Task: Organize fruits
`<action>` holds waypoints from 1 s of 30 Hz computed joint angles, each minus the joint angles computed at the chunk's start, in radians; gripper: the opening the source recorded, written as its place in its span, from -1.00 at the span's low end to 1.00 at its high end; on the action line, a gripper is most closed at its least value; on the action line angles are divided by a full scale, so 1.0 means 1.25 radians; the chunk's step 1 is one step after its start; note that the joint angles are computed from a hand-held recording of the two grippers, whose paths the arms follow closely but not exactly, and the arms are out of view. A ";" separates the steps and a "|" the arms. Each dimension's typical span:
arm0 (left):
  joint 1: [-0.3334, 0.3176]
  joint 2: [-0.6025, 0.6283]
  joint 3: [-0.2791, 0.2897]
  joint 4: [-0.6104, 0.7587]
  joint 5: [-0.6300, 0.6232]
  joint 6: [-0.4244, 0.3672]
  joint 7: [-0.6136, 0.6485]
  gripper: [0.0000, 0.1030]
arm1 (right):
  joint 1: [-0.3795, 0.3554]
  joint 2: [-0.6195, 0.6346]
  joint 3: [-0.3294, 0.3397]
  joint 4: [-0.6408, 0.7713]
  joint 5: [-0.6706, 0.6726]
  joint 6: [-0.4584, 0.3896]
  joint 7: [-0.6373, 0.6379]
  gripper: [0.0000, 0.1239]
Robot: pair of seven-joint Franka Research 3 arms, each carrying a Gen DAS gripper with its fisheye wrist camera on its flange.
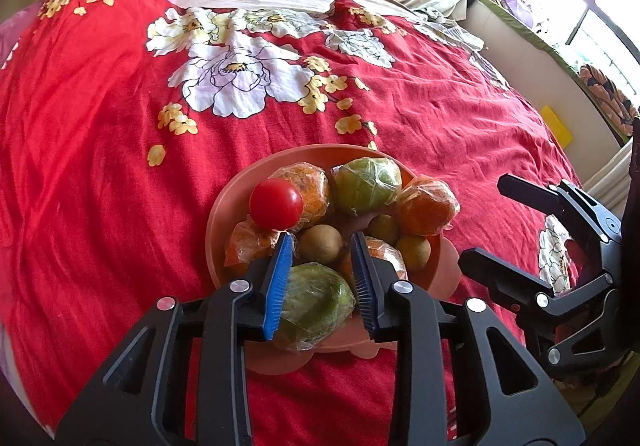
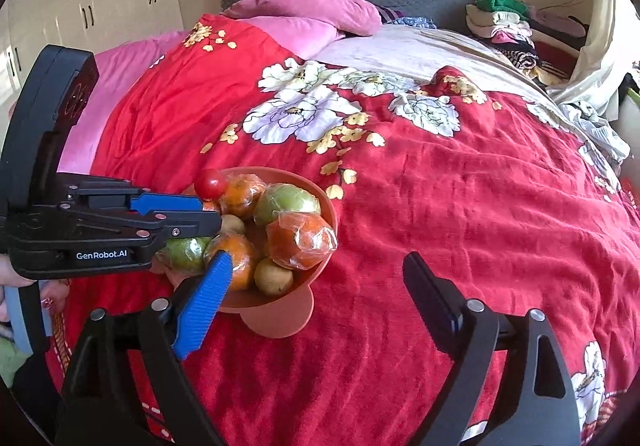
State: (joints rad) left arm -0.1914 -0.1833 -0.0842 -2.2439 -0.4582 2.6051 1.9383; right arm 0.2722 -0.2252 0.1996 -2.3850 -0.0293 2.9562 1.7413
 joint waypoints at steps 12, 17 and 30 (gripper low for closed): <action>-0.009 -0.035 0.003 -0.021 0.018 0.018 -0.030 -0.28 | -0.039 -0.037 0.031 -0.019 -0.060 -0.003 0.070 0.52; -0.017 -0.052 0.008 -0.032 0.028 0.025 -0.043 -0.13 | -0.057 -0.059 0.045 -0.031 -0.082 0.000 0.092 0.54; -0.039 -0.142 0.026 -0.087 0.088 0.060 -0.096 0.32 | -0.085 -0.118 0.082 -0.049 -0.100 -0.003 0.130 0.58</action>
State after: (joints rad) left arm -0.2406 -0.3609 -0.0512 -2.3521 -0.3488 2.6806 1.8180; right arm 0.1663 -0.3724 0.3024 -2.4468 -0.1540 2.9524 1.9037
